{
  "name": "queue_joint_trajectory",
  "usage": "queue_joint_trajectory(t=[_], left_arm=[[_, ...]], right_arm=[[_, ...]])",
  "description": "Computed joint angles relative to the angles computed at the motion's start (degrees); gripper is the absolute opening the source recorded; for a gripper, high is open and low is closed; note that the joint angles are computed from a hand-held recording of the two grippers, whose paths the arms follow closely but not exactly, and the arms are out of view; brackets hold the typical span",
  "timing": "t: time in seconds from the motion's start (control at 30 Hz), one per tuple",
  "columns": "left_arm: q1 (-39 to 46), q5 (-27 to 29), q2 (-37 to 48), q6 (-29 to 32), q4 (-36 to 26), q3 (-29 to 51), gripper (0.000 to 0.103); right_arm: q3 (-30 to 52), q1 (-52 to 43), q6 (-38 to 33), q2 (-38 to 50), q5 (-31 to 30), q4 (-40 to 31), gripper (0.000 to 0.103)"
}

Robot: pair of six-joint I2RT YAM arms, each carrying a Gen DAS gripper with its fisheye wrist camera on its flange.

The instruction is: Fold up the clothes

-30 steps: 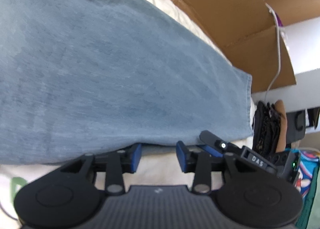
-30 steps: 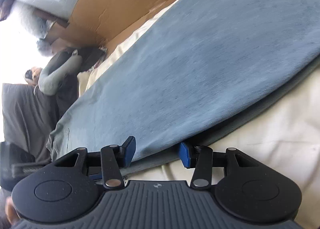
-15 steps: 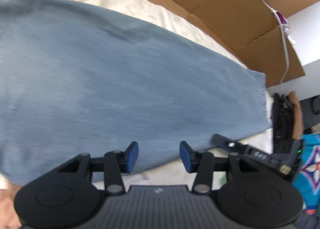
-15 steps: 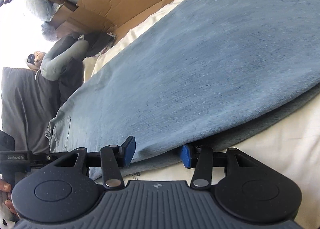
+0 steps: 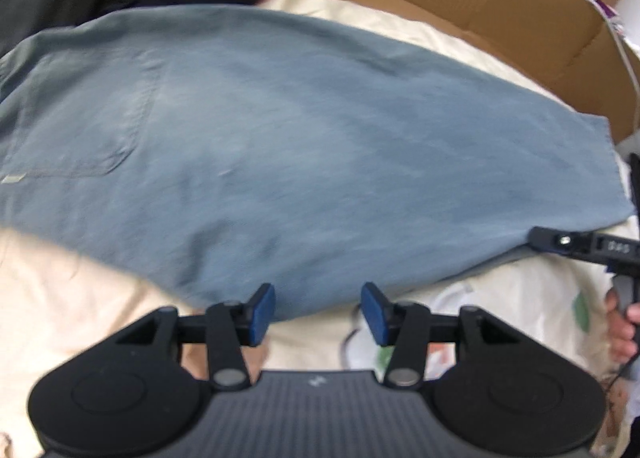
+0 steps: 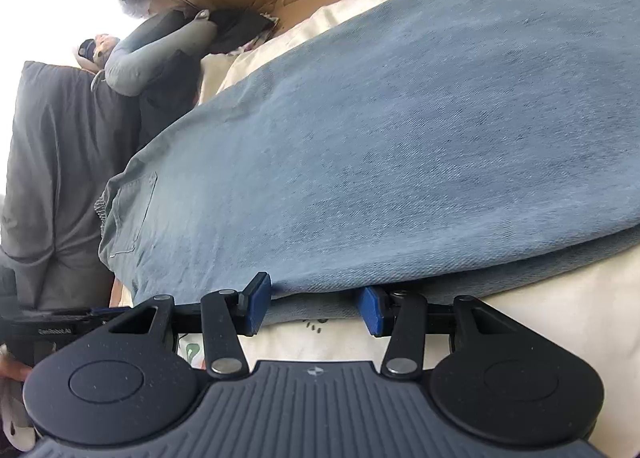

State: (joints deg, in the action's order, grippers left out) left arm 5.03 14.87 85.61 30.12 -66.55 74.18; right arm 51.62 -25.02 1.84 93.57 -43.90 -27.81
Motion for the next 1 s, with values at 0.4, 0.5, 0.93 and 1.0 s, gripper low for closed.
queue_joint_trajectory(t=[0.4, 0.5, 0.93, 1.0], left_arm=[[0.52, -5.20, -3.14, -2.44, 13.87, -12.30, 0.053], [1.15, -4.32, -2.44, -5.33, 15.53, -11.49, 0.055], [4.06, -1.57, -3.58, -10.35, 22.73, -12.18, 0.055], [3.73, -1.29, -3.47, -12.21, 24.61, -13.40, 0.056]], right_arm=[[-0.70, 7.01, 2.36, -0.20, 0.51, 3.26, 0.062], [-0.28, 8.96, 1.77, 0.06, 0.79, 3.62, 0.062], [1.66, 17.57, 1.37, 1.50, 2.06, 6.00, 0.062], [1.91, 19.67, 1.25, 1.57, 2.82, 6.69, 0.062]])
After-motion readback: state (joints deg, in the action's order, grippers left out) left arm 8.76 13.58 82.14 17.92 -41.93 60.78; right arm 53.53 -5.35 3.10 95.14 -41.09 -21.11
